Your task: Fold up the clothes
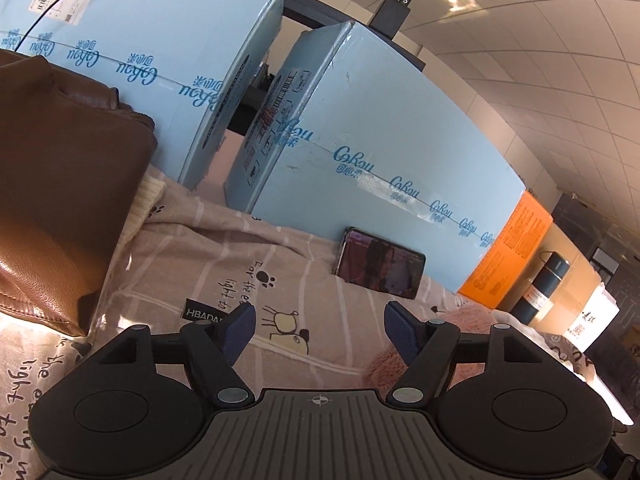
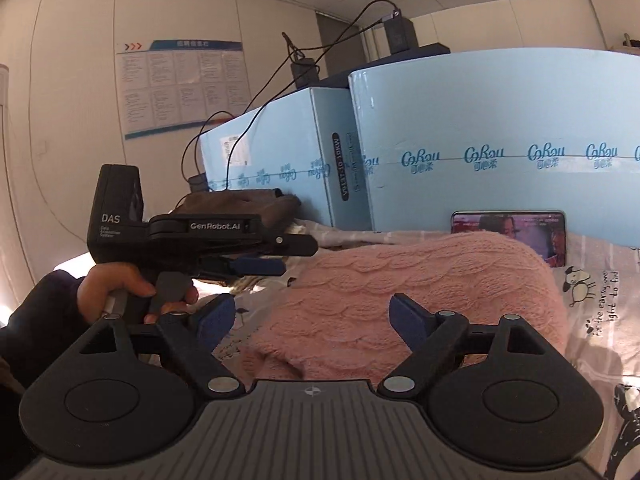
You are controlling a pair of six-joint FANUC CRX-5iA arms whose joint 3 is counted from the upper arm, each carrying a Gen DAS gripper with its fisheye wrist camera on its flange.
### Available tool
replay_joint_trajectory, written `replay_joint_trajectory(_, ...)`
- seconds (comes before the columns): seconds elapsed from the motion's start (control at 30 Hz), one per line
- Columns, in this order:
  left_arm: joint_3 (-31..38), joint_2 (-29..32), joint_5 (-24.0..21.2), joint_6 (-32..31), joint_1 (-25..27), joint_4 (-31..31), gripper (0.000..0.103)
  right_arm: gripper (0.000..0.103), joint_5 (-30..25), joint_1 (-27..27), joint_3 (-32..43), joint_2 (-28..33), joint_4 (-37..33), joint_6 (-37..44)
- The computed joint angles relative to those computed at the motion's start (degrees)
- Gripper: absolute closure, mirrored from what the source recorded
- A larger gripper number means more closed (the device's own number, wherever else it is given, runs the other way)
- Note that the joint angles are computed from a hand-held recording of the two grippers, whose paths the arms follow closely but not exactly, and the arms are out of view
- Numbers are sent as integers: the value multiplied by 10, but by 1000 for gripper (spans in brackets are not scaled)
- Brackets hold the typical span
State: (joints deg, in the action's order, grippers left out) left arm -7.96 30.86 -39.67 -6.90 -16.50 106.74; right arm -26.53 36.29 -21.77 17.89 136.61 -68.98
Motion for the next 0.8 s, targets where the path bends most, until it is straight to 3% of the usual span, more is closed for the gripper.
replay_joint_trajectory(0.03, 1, 0, -3, 4, 1, -3, 29, 14, 30, 0, 12, 6, -25, 20)
replay_joint_trajectory(0.13, 3, 2, -4, 22, 4, -12, 25, 14, 1, 35, 18, 29, -190, 137)
replay_joint_trajectory(0.23, 12, 11, -17, 61, 11, -41, 25, 23, -17, 41, 12, 28, -202, 129)
replay_joint_trajectory(0.3, 21, 19, -34, 90, 18, -64, 24, 54, -37, 46, 5, 26, -218, 123)
replay_joint_trajectory(0.33, 27, 25, -48, 106, 22, -76, 22, 62, -47, 49, 2, 25, -230, 123)
replay_joint_trajectory(0.4, 44, 43, -87, 144, 33, -102, 16, 78, -43, 35, -12, 14, -190, 69)
replay_joint_trajectory(0.57, 98, 92, -184, 249, 56, -163, 15, 82, -97, 14, -51, -15, -91, -73)
replay_joint_trajectory(0.67, 116, 103, -213, 254, 59, -194, 15, 82, -136, 0, -76, -32, -37, -153)
replay_joint_trajectory(0.8, 123, 112, -250, 224, 57, -198, 15, 82, -185, 8, -91, -38, -45, -163)
